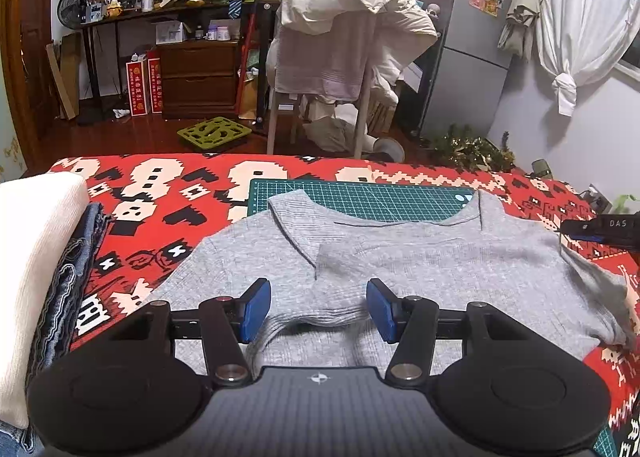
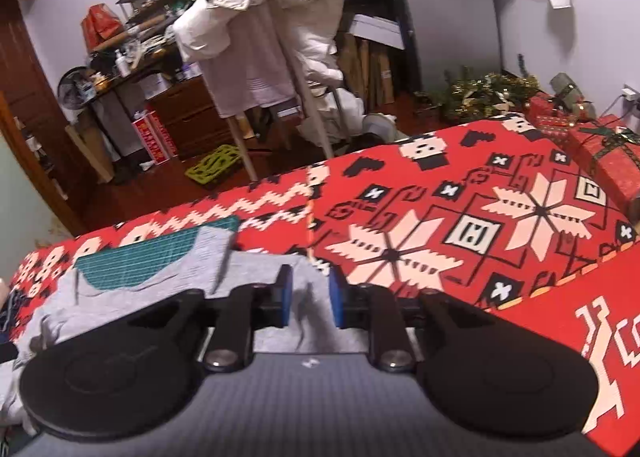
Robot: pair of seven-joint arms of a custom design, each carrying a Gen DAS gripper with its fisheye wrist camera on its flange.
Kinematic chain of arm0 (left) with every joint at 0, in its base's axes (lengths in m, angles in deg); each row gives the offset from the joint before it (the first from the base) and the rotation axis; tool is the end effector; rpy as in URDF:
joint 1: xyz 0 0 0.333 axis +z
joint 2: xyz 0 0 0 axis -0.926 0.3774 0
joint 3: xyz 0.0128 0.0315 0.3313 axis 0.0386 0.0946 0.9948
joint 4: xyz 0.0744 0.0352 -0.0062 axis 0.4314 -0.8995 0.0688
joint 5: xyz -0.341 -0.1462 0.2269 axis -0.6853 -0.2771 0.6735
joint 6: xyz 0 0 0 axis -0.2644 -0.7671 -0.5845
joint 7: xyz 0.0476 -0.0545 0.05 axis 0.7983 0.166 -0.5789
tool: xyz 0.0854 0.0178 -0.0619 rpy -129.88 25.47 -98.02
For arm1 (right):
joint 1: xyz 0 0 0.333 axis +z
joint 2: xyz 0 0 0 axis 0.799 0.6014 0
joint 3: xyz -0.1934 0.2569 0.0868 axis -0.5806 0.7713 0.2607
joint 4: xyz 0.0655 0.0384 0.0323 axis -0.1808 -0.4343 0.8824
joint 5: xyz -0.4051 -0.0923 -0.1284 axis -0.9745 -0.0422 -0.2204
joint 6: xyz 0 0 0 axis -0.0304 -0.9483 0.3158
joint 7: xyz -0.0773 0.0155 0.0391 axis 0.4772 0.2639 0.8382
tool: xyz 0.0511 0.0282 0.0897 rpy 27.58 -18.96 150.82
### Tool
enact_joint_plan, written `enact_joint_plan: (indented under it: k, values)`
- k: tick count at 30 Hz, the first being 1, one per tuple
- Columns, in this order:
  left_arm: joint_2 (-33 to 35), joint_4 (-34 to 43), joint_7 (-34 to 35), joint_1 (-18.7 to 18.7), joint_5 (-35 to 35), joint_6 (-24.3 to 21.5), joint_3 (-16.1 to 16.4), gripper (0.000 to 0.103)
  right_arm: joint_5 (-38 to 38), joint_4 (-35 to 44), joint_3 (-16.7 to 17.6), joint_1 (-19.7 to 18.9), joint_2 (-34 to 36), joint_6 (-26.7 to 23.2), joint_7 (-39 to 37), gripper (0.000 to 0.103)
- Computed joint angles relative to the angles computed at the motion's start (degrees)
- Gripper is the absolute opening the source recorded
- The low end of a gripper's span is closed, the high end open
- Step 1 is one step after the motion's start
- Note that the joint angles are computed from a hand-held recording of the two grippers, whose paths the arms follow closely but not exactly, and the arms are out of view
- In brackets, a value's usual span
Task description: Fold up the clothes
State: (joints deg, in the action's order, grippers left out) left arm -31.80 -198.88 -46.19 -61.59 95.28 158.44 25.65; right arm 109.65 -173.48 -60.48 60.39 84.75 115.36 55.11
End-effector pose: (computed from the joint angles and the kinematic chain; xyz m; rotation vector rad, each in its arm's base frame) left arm 0.4559 -0.1319 0.4866 -1.8871 1.4775 -0.8255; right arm 0.6603 0.0982 0.4460 -1.7095 1.4508 -0.3429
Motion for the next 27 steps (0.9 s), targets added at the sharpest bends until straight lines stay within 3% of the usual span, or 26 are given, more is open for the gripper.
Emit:
enact_joint_plan:
  k: [6,8,9,12,15,18,19,20,22,24,27]
  values:
    - [0.2,0.0,-0.1,-0.1,-0.2,-0.2,0.2,0.053,-6.3,-0.4,0.0,1.2,0.9,0.8,1.6,0.027]
    - [0.2,0.1,-0.2,-0.1,-0.3,-0.2,0.3,0.053,-7.2,-0.8,0.5,1.3,1.1,2.2,0.9,0.016]
    - [0.3,0.1,-0.2,-0.2,-0.3,-0.3,0.3,0.053,-7.1,-1.0,0.8,1.2,1.0,2.8,0.0,0.001]
    - [0.3,0.1,-0.3,-0.2,-0.4,-0.2,0.4,0.053,0.9,-1.3,3.2,-0.1,-0.2,4.8,-8.2,0.002]
    - [0.3,-0.1,0.3,-0.6,-0.7,0.3,0.9,0.053,15.6,-0.2,4.5,-1.2,-1.7,3.5,-22.5,0.002]
    - [0.4,-0.2,1.0,-1.0,-1.3,0.8,1.3,0.053,8.8,0.0,1.4,1.5,-0.5,3.6,-14.9,0.005]
    - [0.4,-0.3,1.4,-1.1,-1.6,1.0,1.5,0.053,5.5,-0.3,0.6,2.2,0.1,4.5,-11.1,0.012]
    - [0.4,-0.3,1.6,-1.2,-1.9,1.2,1.6,0.053,1.9,-0.6,-0.1,2.7,0.6,5.3,-7.0,0.012]
    - [0.5,-0.4,2.3,-1.5,-2.4,1.5,1.8,0.053,2.9,-0.6,0.5,1.7,0.6,5.4,-5.8,0.012]
    - [0.5,-0.5,2.9,-1.5,-2.8,1.7,1.9,0.053,10.0,0.0,1.7,0.1,-0.4,5.1,-9.6,0.015]
    - [0.7,-0.2,3.1,-0.8,-2.3,1.2,0.8,0.053,16.6,-1.2,1.2,0.0,-3.4,3.1,-14.2,0.032]
